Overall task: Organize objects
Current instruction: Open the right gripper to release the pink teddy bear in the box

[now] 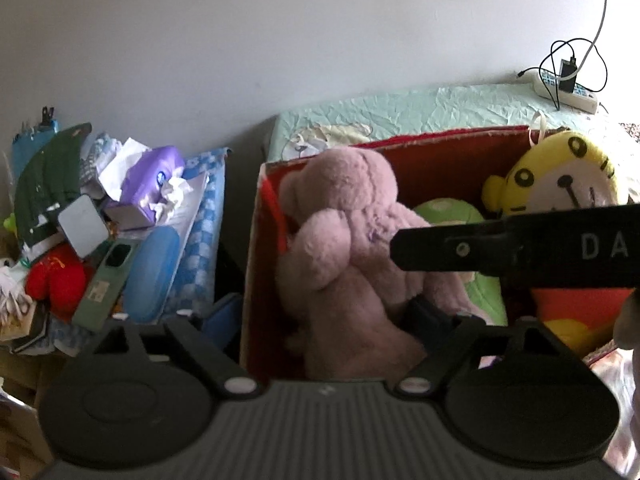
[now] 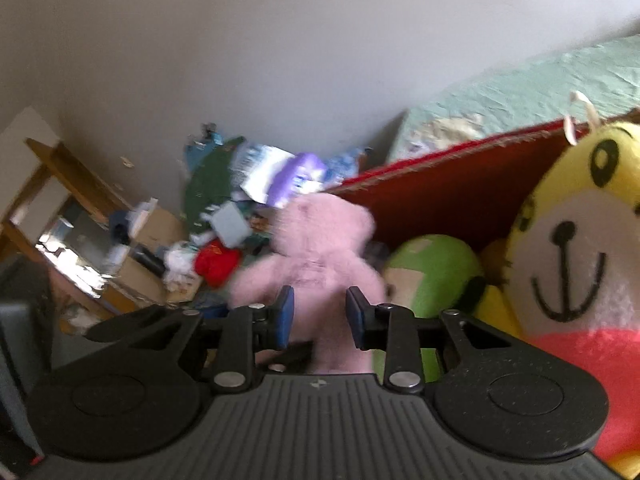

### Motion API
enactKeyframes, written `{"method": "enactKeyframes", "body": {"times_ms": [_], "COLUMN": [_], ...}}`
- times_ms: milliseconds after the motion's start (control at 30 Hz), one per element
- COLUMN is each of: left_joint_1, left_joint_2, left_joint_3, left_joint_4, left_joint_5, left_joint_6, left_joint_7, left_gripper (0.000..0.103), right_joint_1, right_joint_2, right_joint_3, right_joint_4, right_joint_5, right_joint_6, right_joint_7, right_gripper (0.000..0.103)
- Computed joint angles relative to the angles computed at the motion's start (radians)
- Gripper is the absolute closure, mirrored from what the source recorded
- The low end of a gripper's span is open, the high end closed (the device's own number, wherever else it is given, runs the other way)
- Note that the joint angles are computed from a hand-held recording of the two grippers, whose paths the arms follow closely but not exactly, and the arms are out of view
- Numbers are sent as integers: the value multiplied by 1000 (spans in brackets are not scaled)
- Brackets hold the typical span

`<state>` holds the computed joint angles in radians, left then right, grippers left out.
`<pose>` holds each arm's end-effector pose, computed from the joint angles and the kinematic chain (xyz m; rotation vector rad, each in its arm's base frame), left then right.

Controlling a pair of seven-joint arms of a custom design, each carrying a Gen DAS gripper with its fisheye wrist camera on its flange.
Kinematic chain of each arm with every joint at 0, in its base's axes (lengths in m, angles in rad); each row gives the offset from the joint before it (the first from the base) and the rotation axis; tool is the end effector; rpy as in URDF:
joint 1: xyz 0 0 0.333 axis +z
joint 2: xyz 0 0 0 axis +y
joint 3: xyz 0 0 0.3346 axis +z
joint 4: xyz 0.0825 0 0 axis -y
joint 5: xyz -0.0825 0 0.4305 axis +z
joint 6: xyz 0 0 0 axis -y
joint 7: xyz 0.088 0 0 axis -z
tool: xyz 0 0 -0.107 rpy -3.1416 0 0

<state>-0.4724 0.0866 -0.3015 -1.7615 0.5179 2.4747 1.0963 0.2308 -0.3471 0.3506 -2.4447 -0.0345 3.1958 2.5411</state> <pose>0.4909 -0.4716 0.5879 -1.1899 2.2456 -0.7231 0.4223 0.2997 0.5482 -1.2226 1.6625 -0.1639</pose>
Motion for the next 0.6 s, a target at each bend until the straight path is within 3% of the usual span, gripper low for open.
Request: {"method": "enactKeyframes", "body": {"times_ms": [100,200,600], "left_joint_1": [-2,-5,-10], "left_joint_2": [24,42,6], "left_joint_3": [0,3,2], "left_joint_4": [29,49,29], "left_joint_5": [-18,-51,-26], "left_joint_6": [-41,-79,-97], "left_joint_7": [7,5,-42], "left_gripper": [19,20,20], "right_joint_1": [33,-28,-123], "right_joint_2": [1,-16,-99], "right_joint_3": [-26,34,131], "right_joint_4": [-11,-7,-26], "right_joint_5": [19,-3,-86], "right_joint_6": [17,-7,-74], "right_joint_7": [-4,5,130], "right_gripper": [70,70,69]}}
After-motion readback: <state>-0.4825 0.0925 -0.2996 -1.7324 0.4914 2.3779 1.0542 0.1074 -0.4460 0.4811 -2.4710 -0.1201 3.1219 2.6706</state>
